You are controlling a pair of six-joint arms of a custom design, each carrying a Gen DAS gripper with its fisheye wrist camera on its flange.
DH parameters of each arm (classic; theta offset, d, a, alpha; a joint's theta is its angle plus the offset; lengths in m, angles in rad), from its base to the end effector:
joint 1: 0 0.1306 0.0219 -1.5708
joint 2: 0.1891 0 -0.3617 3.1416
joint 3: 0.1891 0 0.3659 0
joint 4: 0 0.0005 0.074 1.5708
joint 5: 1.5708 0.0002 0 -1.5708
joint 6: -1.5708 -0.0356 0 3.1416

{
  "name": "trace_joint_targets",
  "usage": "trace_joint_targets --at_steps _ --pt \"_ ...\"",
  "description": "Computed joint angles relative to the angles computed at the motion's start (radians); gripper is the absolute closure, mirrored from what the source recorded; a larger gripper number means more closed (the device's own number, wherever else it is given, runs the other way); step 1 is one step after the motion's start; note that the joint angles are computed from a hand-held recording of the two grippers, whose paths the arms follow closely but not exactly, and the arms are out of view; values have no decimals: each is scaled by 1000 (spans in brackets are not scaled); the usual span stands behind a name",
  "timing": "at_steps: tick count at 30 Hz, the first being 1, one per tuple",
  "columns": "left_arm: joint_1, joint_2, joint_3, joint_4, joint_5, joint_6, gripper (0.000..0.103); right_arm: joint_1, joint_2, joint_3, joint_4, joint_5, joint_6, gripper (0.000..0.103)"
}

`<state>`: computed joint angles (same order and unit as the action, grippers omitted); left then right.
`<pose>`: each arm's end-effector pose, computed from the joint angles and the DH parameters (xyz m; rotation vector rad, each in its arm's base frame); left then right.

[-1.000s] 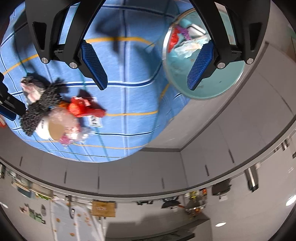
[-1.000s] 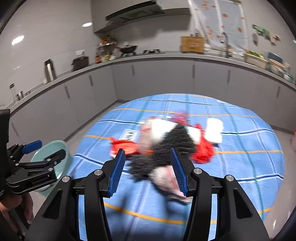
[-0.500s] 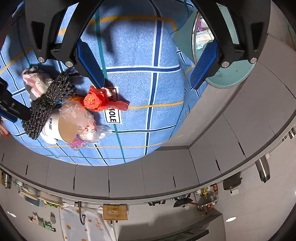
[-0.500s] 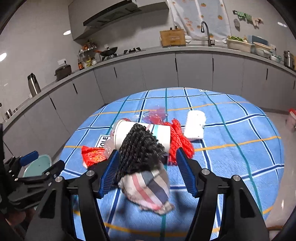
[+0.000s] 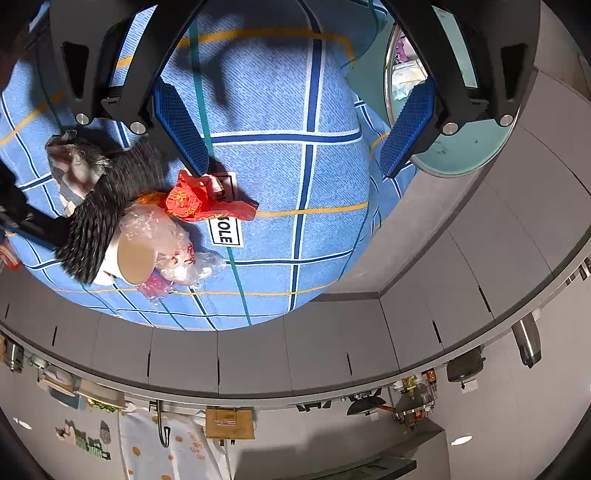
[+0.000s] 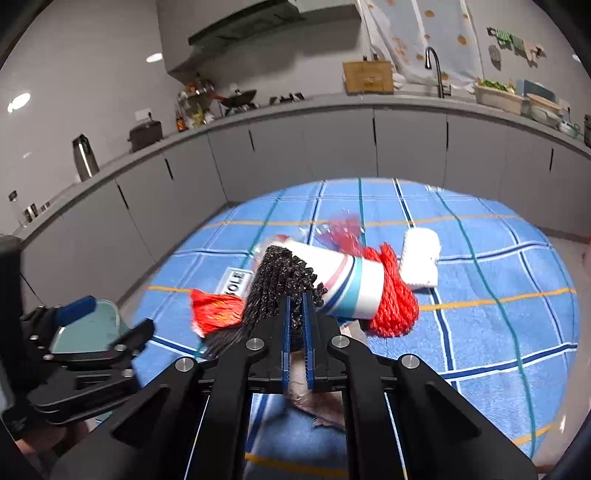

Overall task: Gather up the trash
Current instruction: 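Move the right gripper to the black scrubber and grasp it, then grasp the checked cloth rag with the left gripper while the right gripper holds the scrubber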

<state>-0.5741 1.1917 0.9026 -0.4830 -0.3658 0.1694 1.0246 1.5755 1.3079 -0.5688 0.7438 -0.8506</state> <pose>0.3266 -0.1966 0.3065 0.2831 2.2631 0.0433 0.2867 0.4242 0.3143 0.1333 2.1493 0.1688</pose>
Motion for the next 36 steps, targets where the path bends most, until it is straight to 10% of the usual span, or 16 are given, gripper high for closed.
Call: trace_joint_targets --at_steps 9,27,36 --pt "-42 -12 -2 4 -16 7 11 59 -142 -79 -114 186 -130 96" --pt "-258 182 121 25 24 54 12 62 -260 -234 -396 227 -499 96" --pt "-269 216 146 -9 140 25 91 62 -267 -250 -341 220 -458 96"
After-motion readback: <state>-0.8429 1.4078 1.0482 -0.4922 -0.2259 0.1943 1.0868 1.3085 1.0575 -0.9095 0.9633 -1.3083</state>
